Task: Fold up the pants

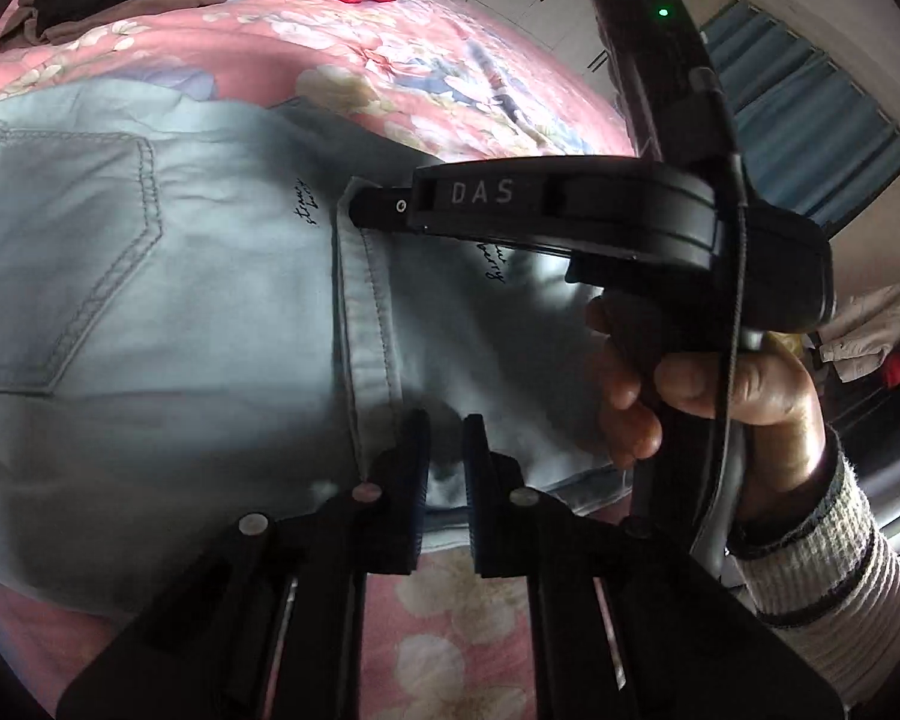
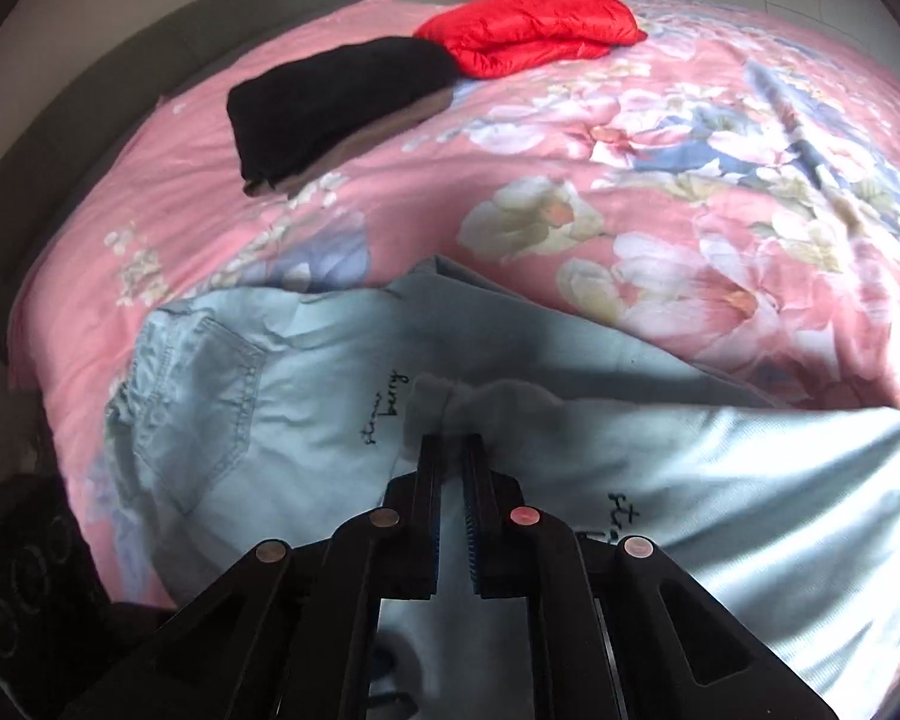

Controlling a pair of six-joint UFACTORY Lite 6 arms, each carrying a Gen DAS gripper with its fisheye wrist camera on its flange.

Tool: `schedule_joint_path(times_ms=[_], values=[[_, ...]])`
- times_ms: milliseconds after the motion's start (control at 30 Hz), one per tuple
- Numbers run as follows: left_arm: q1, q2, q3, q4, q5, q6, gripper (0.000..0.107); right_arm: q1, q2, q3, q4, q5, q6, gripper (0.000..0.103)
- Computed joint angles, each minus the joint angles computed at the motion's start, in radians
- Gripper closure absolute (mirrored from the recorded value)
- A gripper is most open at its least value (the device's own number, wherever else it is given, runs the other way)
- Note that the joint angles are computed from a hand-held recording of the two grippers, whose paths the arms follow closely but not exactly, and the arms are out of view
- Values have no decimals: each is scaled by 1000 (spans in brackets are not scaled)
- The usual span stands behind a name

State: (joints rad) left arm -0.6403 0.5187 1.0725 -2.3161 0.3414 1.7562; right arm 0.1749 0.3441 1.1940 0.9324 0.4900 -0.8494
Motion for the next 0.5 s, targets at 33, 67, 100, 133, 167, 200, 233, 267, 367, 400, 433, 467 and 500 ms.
schedule_joint_path(times_ms=[33,67,100,133,167,200,233,267,367,400,433,467,500], values=[[7,-21,-27,-5,21,4,97,5,30,30,-51,-9,55,94],[15,-45,-57,-13,44,12,97,9,47,42,-60,-18,73,95],[23,-73,-90,-24,64,20,97,8,45,41,-69,-21,93,96],[29,-111,-135,-56,80,48,94,4,34,38,-76,-15,105,96],[34,-158,-190,-109,86,95,89,3,17,28,-79,-17,106,96],[38,-215,-248,-165,89,137,78,4,-11,5,-89,-28,112,96],[56,-271,-318,-196,117,161,72,4,-62,-45,-85,-32,96,96],[80,-329,-389,-213,150,170,72,3,-106,-89,-46,-28,41,96],[165,-506,-588,-248,187,169,72,-19,-282,-282,87,6,-151,96],[204,-558,-646,-244,201,154,71,-18,-350,-354,115,0,-200,96],[240,-605,-696,-244,206,137,68,-10,-409,-419,137,-9,-245,96],[278,-651,-745,-245,208,124,65,5,-466,-481,142,-19,-277,96],[311,-690,-790,-254,213,110,60,36,-512,-539,143,-54,-300,96]])
